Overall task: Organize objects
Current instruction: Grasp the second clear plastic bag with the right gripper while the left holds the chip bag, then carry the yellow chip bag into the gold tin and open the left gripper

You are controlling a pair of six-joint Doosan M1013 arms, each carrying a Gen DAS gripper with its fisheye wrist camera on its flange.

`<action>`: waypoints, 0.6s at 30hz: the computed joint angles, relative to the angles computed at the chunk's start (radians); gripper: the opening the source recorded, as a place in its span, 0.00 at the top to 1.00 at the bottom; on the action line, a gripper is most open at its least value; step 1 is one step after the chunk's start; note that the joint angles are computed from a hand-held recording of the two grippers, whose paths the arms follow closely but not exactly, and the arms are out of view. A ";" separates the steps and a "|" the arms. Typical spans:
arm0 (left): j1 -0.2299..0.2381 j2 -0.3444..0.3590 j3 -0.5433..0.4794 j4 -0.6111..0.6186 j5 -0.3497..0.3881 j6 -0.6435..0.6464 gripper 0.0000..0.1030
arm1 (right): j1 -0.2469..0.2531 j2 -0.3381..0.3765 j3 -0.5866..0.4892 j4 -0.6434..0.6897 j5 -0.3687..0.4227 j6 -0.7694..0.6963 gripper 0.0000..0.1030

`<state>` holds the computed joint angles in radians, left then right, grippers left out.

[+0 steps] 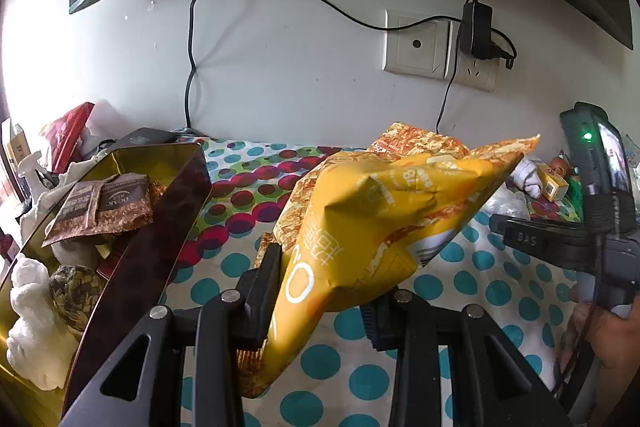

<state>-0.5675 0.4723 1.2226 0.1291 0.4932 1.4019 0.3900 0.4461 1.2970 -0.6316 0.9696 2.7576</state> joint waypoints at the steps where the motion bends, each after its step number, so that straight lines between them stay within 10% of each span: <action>1: -0.001 -0.002 0.003 0.008 -0.005 -0.004 0.66 | 0.005 -0.008 0.013 -0.023 -0.014 0.024 0.75; 18: -0.016 -0.005 0.011 0.128 -0.014 -0.083 0.65 | 0.115 -0.094 0.136 -0.283 -0.005 0.308 0.75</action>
